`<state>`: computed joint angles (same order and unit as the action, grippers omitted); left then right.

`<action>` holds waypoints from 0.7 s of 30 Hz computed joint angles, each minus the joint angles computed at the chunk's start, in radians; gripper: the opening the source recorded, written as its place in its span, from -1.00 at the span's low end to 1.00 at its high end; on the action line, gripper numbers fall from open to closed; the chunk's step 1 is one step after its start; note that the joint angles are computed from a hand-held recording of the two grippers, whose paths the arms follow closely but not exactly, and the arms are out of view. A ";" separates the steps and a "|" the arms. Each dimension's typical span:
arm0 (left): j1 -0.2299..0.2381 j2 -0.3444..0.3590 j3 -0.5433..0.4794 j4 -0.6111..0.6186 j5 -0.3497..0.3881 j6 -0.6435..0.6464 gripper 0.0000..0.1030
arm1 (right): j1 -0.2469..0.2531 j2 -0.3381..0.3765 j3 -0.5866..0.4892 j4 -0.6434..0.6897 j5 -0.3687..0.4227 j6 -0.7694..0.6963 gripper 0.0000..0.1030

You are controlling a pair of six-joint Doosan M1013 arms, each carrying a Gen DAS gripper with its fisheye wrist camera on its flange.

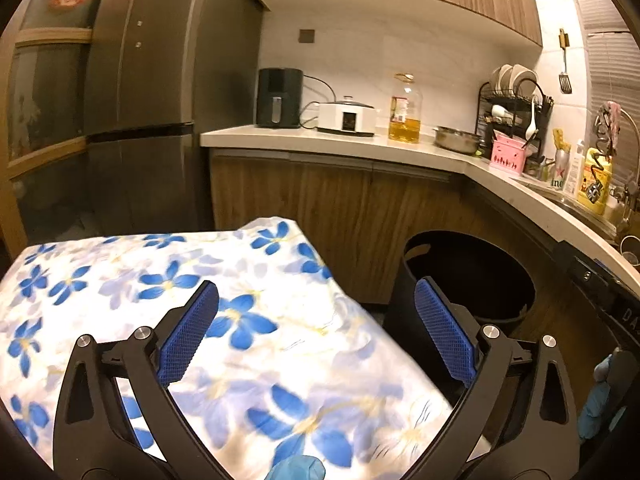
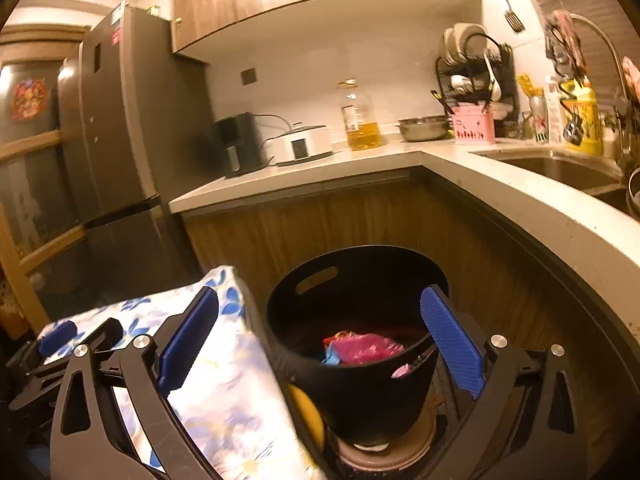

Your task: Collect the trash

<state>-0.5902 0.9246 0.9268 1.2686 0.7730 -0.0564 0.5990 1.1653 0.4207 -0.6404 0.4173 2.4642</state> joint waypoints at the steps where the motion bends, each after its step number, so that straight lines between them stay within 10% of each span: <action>1: -0.003 -0.013 0.024 0.017 0.005 -0.020 0.88 | 0.006 -0.009 0.015 -0.018 -0.001 0.006 0.89; 21: -0.067 -0.194 0.363 0.153 0.075 -0.258 0.88 | 0.094 -0.214 0.398 -0.454 0.005 0.401 0.89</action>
